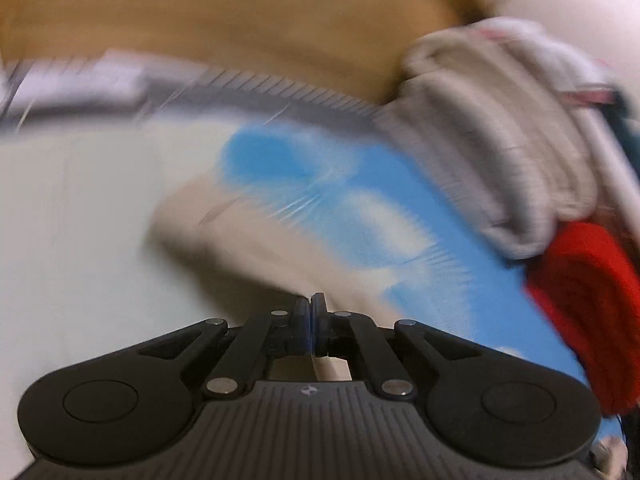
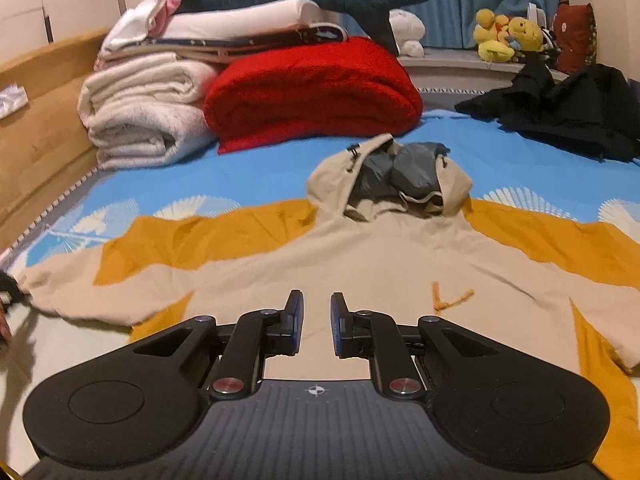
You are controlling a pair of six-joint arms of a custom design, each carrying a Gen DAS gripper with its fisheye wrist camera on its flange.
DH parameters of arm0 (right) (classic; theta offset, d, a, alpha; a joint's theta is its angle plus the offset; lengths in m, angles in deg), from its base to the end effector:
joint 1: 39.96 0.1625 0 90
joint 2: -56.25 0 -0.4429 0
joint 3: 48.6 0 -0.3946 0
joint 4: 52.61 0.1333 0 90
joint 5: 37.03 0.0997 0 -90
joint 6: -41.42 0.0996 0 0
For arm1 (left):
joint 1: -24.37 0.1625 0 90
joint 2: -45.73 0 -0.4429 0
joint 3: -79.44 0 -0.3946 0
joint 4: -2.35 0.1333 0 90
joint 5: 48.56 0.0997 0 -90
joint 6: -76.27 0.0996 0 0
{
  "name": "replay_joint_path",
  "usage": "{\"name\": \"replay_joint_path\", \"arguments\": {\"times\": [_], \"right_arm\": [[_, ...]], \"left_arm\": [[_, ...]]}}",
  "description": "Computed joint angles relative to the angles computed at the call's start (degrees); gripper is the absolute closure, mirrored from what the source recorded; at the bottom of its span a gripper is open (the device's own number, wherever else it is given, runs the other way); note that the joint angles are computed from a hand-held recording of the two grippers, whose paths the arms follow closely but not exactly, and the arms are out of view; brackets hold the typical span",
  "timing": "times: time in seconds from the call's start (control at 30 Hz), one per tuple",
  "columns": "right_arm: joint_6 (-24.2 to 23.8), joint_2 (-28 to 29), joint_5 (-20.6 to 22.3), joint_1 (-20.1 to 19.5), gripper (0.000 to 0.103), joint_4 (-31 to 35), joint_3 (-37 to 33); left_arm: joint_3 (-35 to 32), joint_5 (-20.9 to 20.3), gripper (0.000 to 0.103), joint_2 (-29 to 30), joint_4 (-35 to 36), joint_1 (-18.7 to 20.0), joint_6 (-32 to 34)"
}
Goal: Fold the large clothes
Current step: 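Grasp the sleeve cuff nearest the left tool with the left tool, then fold the held sleeve across the jacket body with the left tool and release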
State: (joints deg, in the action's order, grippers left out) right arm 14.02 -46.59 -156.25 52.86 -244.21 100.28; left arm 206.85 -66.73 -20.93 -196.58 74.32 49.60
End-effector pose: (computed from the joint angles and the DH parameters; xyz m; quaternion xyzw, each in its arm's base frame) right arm 0.0995 -0.2990 0.3433 0.1097 -0.8572 0.3932 0.3141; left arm -0.1202 -0.4972 0.2785 -0.1517 0.7622 -0.5706 0.2655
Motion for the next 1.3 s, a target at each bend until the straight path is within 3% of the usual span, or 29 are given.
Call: {"name": "replay_joint_path", "arguments": {"times": [0.07,0.17,0.3,0.33,0.4,0.43,0.47,0.5,0.57,0.67,0.73,0.87,1.0,1.03,1.1,1.17,1.2,1.3], "right_arm": [[0.46,-0.84,-1.0,0.04,0.088,1.33,-0.22],[0.78,-2.73,-0.85,-0.21,0.096,2.3,-0.06],[-0.01,-4.55,-1.26,0.52,0.098,2.12,0.16],[0.14,-5.08,-1.31,0.68,0.098,2.31,0.17],[0.62,-6.42,-1.46,0.63,0.097,2.39,0.56],[0.89,-7.17,-1.54,0.43,0.097,2.54,0.84],[1.24,-8.08,-1.74,0.2,0.097,2.94,1.11],[1.67,-8.88,-2.02,0.04,0.097,3.27,1.39],[2.84,-10.99,-2.5,-0.9,0.094,4.89,1.89],[4.24,-15.12,-1.64,-3.51,0.094,10.19,1.98],[5.23,-17.39,-0.5,-5.29,0.094,13.27,1.46],[9.75,-19.15,2.0,-6.94,0.094,17.22,-0.37],[9.79,-17.38,2.81,-5.5,0.094,15.85,-0.91],[9.92,-16.91,3.11,-5.35,0.094,15.62,-1.03],[9.92,-16.17,4.23,-5.93,0.093,14.7,-0.74],[9.65,-15.47,4.67,-7.43,0.08,13.72,-0.18],[9.75,-15.45,5.1,-8.51,0.072,13.57,0.13],[12.31,-15.83,7.26,-13.67,0.072,15.65,0.49]], "left_arm": [[-1.64,-1.56,0.103,2.08,-7.43,-4.49,9.35],[-3.21,-4.12,0.103,5.73,-11.85,-11.07,17.65],[-5.5,-12.09,0.103,12.37,-9.34,-19.32,21.93],[-5.81,-15.99,0.103,13.99,-7.74,-21.2,21.69],[-6.77,-27.92,0.102,15.65,-0.7,-22.68,17.53],[-7.55,-33.92,0.093,16.0,5.28,-22.78,13.99],[-8.77,-39.92,0.067,17.1,11.28,-22.37,10.99],[-9.98,-45.5,0.057,18.09,17.28,-21.74,8.5],[-12.15,-49.46,0.059,19.21,27.24,-21.18,7.08],[-12.01,-42.26,0.06,17.88,28.98,-22.97,4.78],[-12.0,-35.19,0.06,15.49,30.73,-23.94,0.6],[-11.25,-22.97,0.06,11.29,43.83,-27.01,-13.71],[-6.24,-15.57,0.057,12.92,37.11,-29.09,-11.78],[-5.8,-14.5,0.057,13.73,37.67,-28.93,-11.82],[-6.59,-14.65,0.057,14.6,45.82,-26.86,-15.25],[-9.55,-17.2,0.058,16.16,49.8,-24.11,-16.64],[-10.21,-17.69,0.058,16.68,48.95,-23.29,-15.37],[-11.35,-14.81,0.055,18.69,43.21,-22.55,-8.91]]}}
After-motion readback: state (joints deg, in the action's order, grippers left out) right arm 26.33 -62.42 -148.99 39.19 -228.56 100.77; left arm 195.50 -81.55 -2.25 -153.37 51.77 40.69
